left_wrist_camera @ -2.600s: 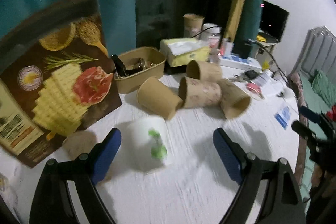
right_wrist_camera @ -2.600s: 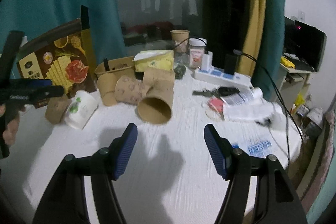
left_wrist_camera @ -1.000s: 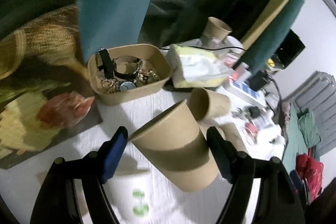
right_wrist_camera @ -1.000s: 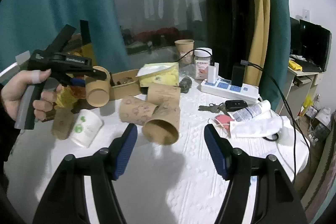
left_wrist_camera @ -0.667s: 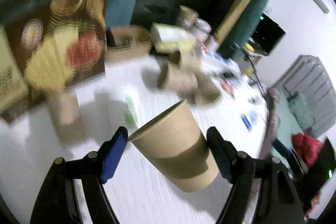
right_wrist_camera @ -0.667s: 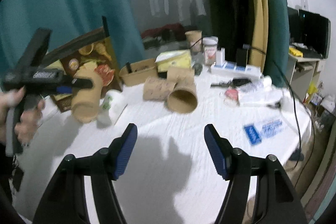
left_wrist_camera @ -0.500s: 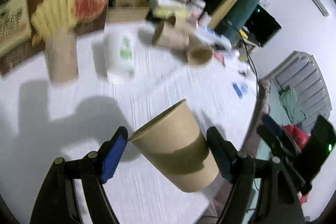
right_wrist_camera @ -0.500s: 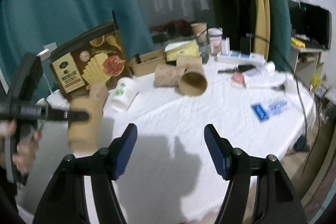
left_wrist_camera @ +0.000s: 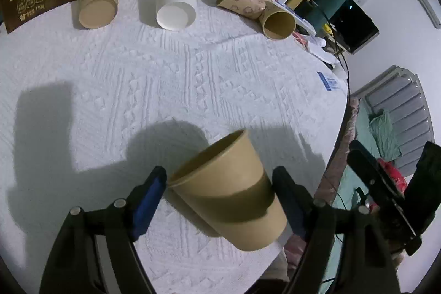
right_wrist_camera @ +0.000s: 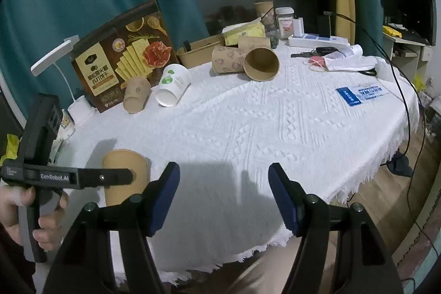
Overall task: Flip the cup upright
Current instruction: 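Lift the tan cup with the left gripper and carry it toward the right gripper, then close the right gripper on the tan cup while the left gripper releases it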
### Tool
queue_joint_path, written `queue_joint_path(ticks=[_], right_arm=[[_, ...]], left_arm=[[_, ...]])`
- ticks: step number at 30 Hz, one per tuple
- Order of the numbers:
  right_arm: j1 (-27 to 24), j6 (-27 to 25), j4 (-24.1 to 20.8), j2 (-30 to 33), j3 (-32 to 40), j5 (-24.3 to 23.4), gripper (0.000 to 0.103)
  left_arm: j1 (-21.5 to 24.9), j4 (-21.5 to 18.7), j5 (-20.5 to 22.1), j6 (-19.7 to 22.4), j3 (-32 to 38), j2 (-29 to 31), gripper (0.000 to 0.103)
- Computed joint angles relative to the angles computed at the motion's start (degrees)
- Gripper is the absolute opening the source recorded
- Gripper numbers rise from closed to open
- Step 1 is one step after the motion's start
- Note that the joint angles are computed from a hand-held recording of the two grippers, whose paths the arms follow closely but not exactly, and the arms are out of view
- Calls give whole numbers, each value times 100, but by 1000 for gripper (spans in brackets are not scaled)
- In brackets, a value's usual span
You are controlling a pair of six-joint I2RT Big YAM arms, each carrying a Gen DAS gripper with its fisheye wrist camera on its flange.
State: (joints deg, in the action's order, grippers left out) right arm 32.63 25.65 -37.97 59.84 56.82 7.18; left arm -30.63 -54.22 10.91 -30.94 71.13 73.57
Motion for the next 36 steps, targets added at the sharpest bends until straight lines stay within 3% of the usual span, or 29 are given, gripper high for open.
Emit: queue_joint_path(ticks=[8,14,19,23,29,33,36], right_arm=[[-39,-46,-84,147,47,-52,64],[-68,-289,-218,316,257,-127,64],[-78,-895,-529,670,746,-695,65],[-2,-1494,-999,1109,1337,-1306,65],[140,-1875,-1876,1968,2287,-2025,65],[197,-1710,-2374,2505,2821,-2547,65],[322,-1759,-2699,2768,3108,-2684,65]], left_arm=[[57,175,189,-246,-108,21,85],[233,437,380,-615,-453,-384,86],[377,562,350,-761,-824,-1002,86],[504,430,-100,-677,-1121,-1553,86],[477,10,-1446,-317,-1404,-2131,86],[425,-71,-1837,65,-1581,-2409,86],[488,-37,-1857,237,-1705,-2503,86]])
